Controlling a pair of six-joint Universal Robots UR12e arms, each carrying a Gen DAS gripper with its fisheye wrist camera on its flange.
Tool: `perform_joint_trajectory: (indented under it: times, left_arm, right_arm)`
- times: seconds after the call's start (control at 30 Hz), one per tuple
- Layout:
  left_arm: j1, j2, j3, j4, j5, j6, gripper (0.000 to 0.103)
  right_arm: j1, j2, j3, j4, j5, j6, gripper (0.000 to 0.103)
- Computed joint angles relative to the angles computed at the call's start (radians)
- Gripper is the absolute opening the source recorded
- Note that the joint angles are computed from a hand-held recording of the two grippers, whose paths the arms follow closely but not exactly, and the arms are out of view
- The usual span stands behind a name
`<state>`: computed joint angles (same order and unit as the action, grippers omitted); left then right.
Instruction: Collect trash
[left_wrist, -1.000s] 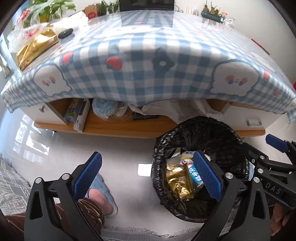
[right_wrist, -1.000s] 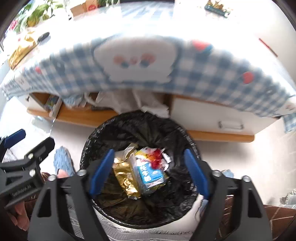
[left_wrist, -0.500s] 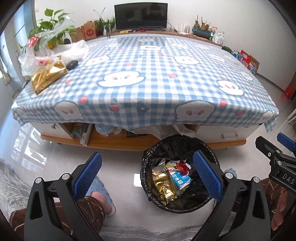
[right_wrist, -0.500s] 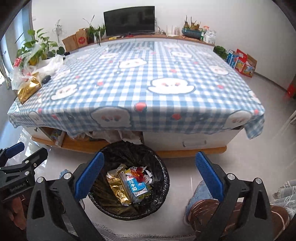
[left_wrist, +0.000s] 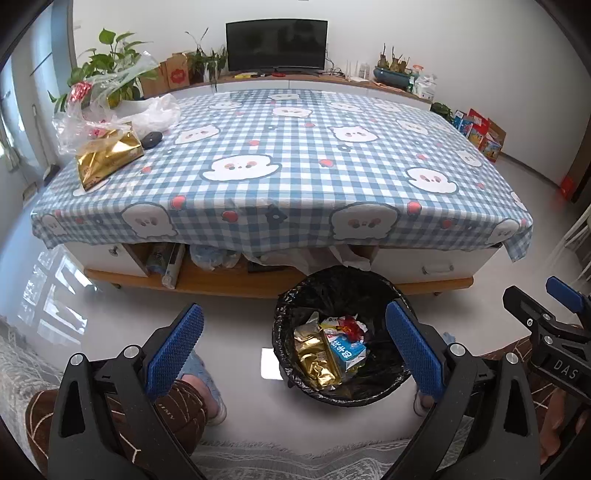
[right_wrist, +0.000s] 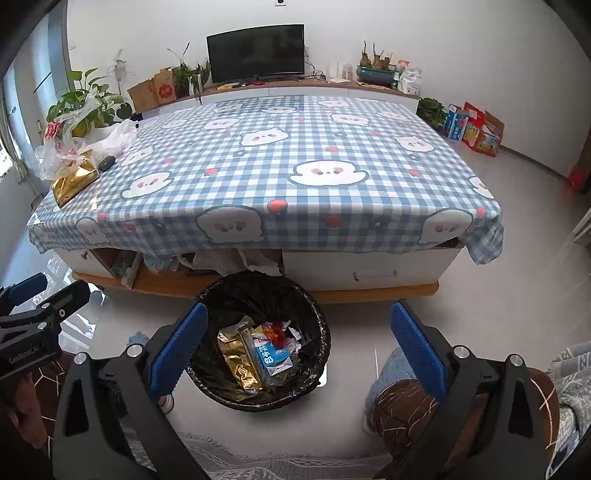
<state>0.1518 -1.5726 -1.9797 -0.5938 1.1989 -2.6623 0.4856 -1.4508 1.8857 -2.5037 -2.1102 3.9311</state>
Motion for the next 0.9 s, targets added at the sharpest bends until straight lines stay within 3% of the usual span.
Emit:
perform_joint_trajectory:
  times: [0.9]
  left_arm:
    - [-0.012,-0.020,-0.003,-0.003,-0.014,0.000,0.097]
  right_arm:
    - [-0.013,0.000,0.010,-0.020,0.009,-0.020,0.095]
